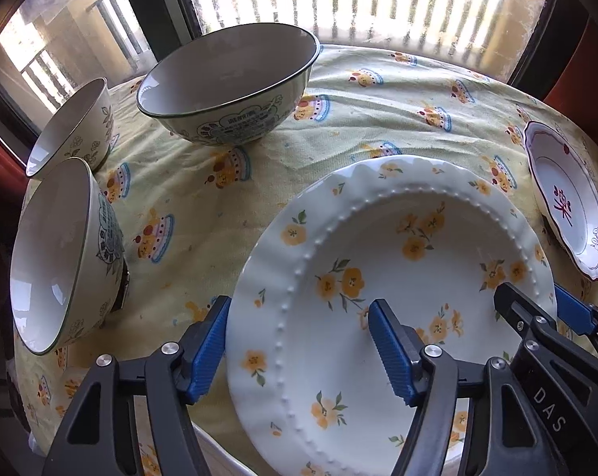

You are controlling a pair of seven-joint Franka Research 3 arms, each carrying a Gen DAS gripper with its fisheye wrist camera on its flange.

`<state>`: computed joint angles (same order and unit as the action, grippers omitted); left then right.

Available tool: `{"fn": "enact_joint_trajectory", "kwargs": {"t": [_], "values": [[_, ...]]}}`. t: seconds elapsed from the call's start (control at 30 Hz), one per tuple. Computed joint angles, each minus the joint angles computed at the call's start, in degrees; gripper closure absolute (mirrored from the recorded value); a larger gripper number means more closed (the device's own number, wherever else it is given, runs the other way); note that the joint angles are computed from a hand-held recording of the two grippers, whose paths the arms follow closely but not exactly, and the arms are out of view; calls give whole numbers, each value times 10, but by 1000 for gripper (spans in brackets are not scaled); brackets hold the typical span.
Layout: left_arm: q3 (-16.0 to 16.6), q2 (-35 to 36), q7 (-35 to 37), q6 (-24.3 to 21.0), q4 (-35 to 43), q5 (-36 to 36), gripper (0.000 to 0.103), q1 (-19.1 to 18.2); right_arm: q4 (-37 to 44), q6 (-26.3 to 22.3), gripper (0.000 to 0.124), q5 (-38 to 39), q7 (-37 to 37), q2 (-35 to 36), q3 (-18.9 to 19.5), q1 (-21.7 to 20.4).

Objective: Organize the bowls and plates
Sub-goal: 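Close both grippers on the rim of the beaded-rim flowered plate, then carry the beaded-rim plate with both grippers over the large plate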

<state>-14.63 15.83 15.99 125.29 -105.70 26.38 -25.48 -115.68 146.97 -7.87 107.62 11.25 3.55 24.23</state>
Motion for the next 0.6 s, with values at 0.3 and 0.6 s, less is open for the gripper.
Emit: {"fn": "enact_joint_trajectory", "kwargs": {"t": [0.3,0.6], "values": [[-12,-12,28,26,-19,-32,32,1,-37,-14,70,-18,21,-35,0,-5],[-13,-8,23,39,-23,-48,32,-6,-62,-23,69,-17,20,-54,10,-20]]}}
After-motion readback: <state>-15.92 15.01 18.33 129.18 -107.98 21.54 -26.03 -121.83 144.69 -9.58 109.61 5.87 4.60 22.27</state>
